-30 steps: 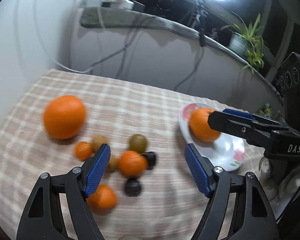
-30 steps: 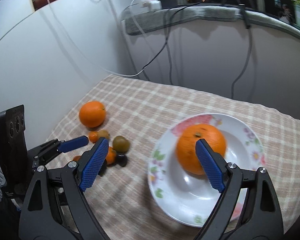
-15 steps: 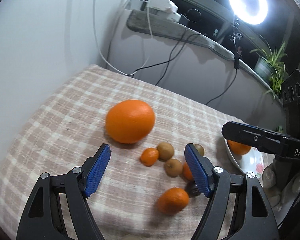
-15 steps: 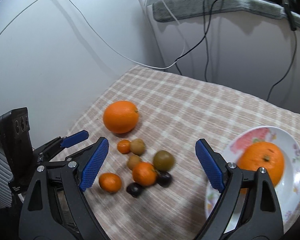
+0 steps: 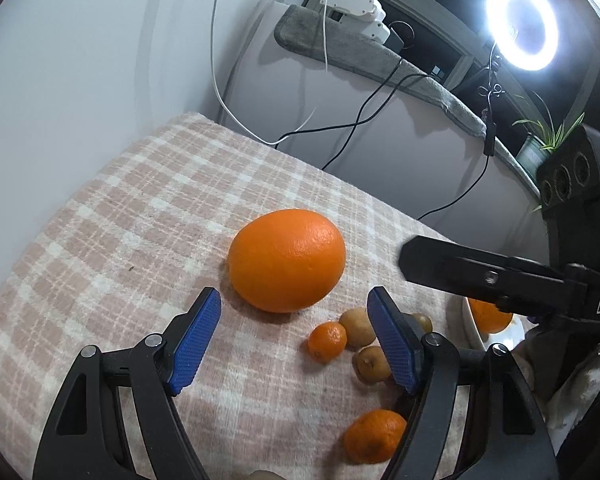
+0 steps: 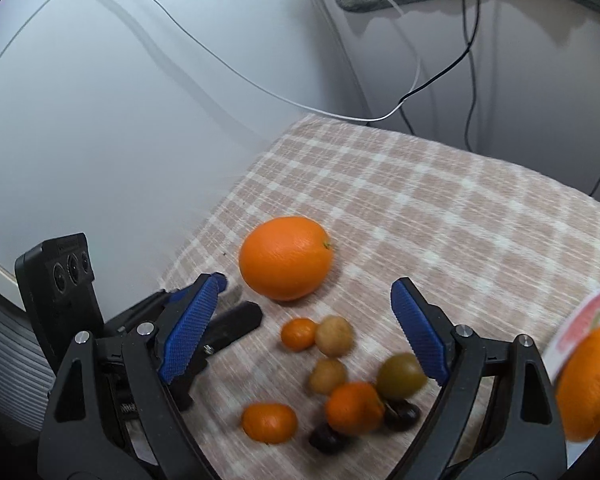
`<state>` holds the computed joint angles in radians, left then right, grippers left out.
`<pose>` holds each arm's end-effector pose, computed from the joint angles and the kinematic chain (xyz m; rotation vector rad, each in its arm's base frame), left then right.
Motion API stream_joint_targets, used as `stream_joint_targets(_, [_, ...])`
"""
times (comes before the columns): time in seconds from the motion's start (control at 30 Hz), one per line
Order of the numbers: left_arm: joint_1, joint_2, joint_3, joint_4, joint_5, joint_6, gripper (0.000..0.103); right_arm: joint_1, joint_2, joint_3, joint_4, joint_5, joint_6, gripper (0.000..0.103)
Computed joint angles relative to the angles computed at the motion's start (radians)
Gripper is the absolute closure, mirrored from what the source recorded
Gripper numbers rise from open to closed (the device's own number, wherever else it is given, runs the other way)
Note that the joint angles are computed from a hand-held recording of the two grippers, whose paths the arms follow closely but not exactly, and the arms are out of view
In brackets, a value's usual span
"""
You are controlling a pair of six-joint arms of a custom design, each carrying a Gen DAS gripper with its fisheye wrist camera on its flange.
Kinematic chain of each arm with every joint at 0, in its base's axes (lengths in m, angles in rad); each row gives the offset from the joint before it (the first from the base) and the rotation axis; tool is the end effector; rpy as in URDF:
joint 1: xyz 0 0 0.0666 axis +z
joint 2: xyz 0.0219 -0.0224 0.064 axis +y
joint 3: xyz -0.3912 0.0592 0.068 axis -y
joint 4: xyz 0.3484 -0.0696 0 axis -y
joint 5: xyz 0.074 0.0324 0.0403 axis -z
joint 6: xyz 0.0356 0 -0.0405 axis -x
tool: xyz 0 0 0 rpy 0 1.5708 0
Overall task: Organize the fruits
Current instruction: 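Grasp the second large orange with the right tool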
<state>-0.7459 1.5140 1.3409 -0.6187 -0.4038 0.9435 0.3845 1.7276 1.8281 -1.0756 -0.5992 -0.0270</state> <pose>0.3659 -0.3196 0.3889 -0.4206 2.2777 -0.3948 0.5068 0.2263 0.4556 -0.6860 2.4474 0.9239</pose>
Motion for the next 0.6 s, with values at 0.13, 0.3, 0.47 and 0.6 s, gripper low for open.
stream_joint_targets(0.13, [0.009,0.012,0.009,0.003,0.008,-0.015,0.028,0.018,0.047,0.055,-0.028,0.001,-0.008,0.012])
stream_joint_targets(0.3, [0.02,0.014,0.005,0.011,0.014,-0.017,0.028,0.04,0.095,0.118,-0.061,0.013,-0.009,0.012])
stream_joint_targets(0.47, [0.032,0.019,0.002,0.02,0.041,-0.022,0.028,0.054,0.135,0.167,-0.099,0.014,-0.011,0.012])
stream_joint_targets(0.6, [0.042,0.023,-0.002,0.032,0.063,-0.016,0.028,0.063,0.156,0.187,-0.118,0.011,-0.016,0.016])
